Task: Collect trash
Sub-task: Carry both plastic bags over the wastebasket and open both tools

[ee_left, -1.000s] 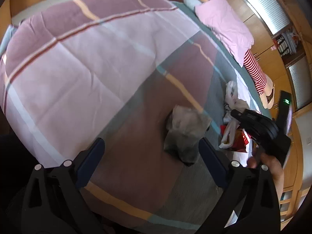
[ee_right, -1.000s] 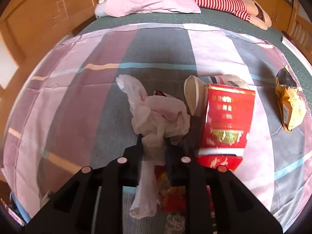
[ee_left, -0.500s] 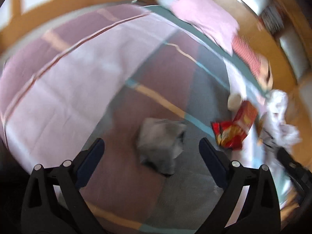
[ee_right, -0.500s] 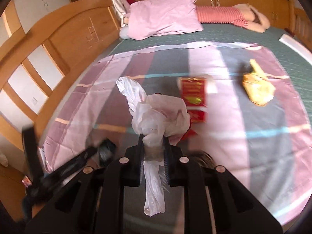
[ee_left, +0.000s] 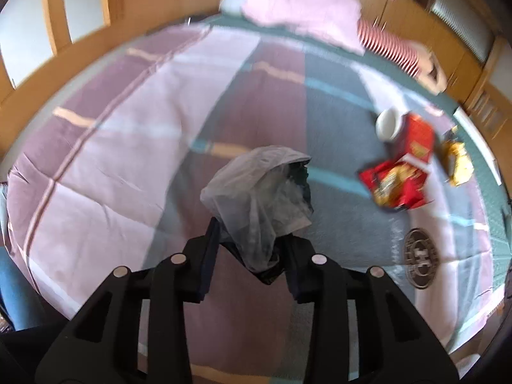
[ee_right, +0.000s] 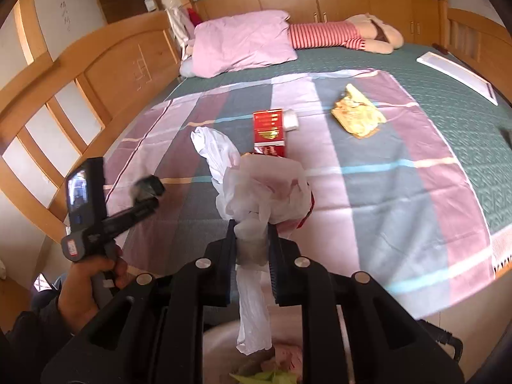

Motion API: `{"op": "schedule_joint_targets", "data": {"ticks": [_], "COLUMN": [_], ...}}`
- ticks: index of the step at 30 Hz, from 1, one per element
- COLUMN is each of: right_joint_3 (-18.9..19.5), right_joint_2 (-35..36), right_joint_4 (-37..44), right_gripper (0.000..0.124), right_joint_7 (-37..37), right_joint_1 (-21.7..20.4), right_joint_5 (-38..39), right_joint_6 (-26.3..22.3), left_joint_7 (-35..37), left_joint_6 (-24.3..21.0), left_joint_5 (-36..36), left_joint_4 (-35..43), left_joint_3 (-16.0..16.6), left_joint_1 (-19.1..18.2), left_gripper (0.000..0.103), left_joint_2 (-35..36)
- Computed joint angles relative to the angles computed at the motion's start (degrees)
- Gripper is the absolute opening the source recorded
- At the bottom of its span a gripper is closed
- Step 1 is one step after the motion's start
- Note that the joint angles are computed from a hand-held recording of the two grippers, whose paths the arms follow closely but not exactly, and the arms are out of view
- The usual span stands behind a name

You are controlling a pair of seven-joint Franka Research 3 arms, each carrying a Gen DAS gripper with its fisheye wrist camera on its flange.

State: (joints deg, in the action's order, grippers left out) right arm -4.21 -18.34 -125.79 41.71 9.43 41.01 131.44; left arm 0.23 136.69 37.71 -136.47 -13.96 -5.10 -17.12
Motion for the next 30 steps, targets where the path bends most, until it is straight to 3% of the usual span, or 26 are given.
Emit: {"op": "schedule_joint_targets", "data": {"ticks": [6, 10, 15, 19, 23, 27, 30], "right_joint_3": [-2.45, -3.41, -4.31, -5.49, -6.25, -7.04, -8.19], "right_joint_2": [-4.25, -6.34, -10.0, -12.51, -14.72, -16.67, -17.84], "right_joint_4": [-3.31, -4.67, -6.31, -6.96, -8.08, -9.2, -9.3], "right_gripper": [0.018, 0.019, 0.019, 0.019, 0.019, 0.018, 0.019], "right_joint_7": [-1.39, -2.38, -4.9, -6.06, -7.38, -8.72, -9.23], "right_joint_1": [-1.73, -2.5, -2.84, -3.37, -4.33, -5.47, -6.09], "right_joint_5": [1.64, 2.13, 1.95, 1.46, 0.0, -1.08, -0.83], "right_joint_6": [-0.53, -0.81, -0.57, -2.33, -4.19, -4.77, -5.88], "left_joint_7": [-7.47, -14.5, -15.16, -10.25, -4.83, -2.07, -1.67], "left_joint_6": [7.19, 16.2, 19.4, 16.28, 7.64, -5.36, -11.57], "left_joint_5": [9.08, 16.11, 14.84, 9.94, 5.6, 7.77, 8.5], "left_joint_4": [-4.09, -7.61, -9.73, -8.97, -5.05, 1.32, 4.69], "left_joint_3": [-3.17, -5.52, -7.45, -9.22, -12.21, -18.58, -20.18], "left_joint_1": [1.33, 3.8, 2.92, 0.03, -3.08, -3.65, -5.77], "left_gripper": [0.035, 0.035, 0.035, 0.035, 0.035, 0.035, 0.035], "left_joint_2": [-7.47, -13.76, -20.08, -22.16, -21.84, -20.02, -18.32]}}
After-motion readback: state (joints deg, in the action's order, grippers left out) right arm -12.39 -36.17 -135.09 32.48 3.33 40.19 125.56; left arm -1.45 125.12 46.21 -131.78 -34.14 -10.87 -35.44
